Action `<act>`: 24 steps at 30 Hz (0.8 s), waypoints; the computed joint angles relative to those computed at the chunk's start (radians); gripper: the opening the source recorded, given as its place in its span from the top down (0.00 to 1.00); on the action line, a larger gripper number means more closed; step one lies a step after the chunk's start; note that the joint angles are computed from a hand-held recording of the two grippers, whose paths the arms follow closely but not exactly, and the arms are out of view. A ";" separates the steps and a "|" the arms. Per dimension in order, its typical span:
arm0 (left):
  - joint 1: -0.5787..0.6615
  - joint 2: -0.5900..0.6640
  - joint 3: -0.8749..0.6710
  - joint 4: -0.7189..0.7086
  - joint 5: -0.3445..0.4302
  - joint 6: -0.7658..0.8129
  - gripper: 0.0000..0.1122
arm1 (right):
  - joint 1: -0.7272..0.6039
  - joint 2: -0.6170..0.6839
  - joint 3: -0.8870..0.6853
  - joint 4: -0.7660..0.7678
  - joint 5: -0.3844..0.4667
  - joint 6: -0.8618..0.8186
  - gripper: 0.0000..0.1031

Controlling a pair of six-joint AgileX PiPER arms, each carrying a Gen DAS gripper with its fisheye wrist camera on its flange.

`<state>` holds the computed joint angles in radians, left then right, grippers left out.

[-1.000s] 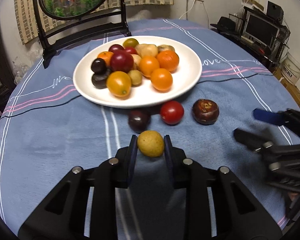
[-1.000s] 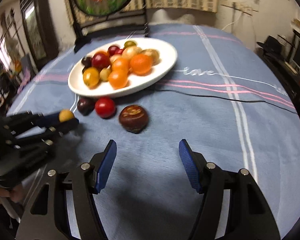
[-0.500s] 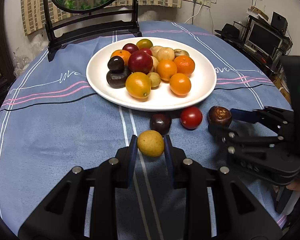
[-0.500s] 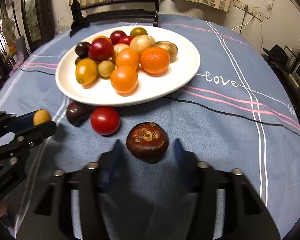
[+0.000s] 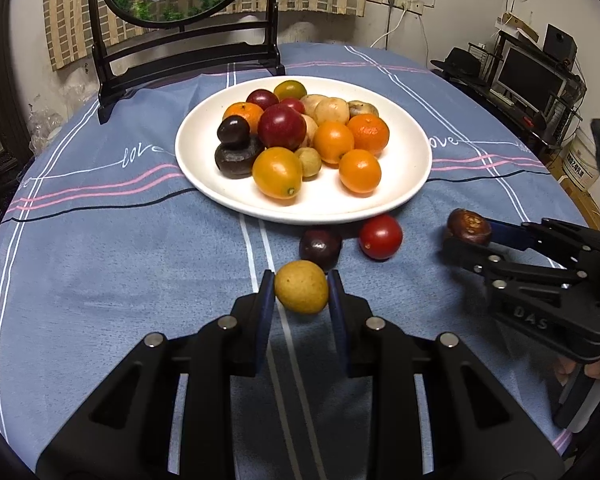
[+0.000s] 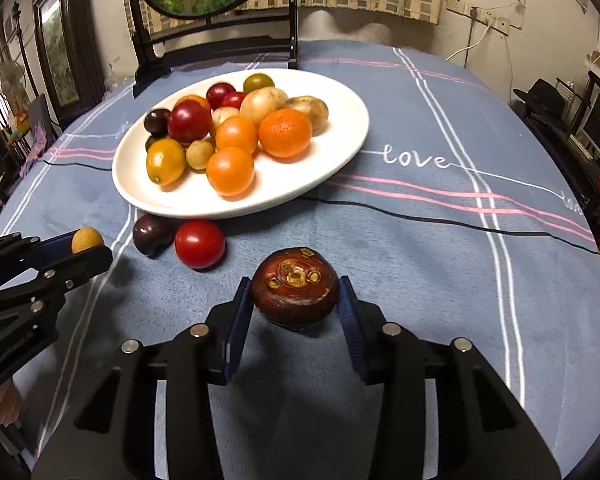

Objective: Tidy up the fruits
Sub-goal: 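Carry both fruits onto the white plate and open both tools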

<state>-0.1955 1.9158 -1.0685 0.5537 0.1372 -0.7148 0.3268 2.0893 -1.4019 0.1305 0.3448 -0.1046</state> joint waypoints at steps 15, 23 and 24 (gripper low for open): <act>-0.014 -0.067 -0.059 0.034 0.072 0.008 0.76 | -0.029 -0.113 0.053 0.318 -0.030 -0.315 0.58; 0.027 0.007 -0.256 -0.217 0.157 0.287 0.76 | -0.022 -0.043 -0.122 0.288 0.021 -0.284 0.58; 0.033 0.025 -0.292 -0.231 0.172 0.298 0.76 | -0.020 -0.029 -0.148 0.280 0.025 -0.277 0.58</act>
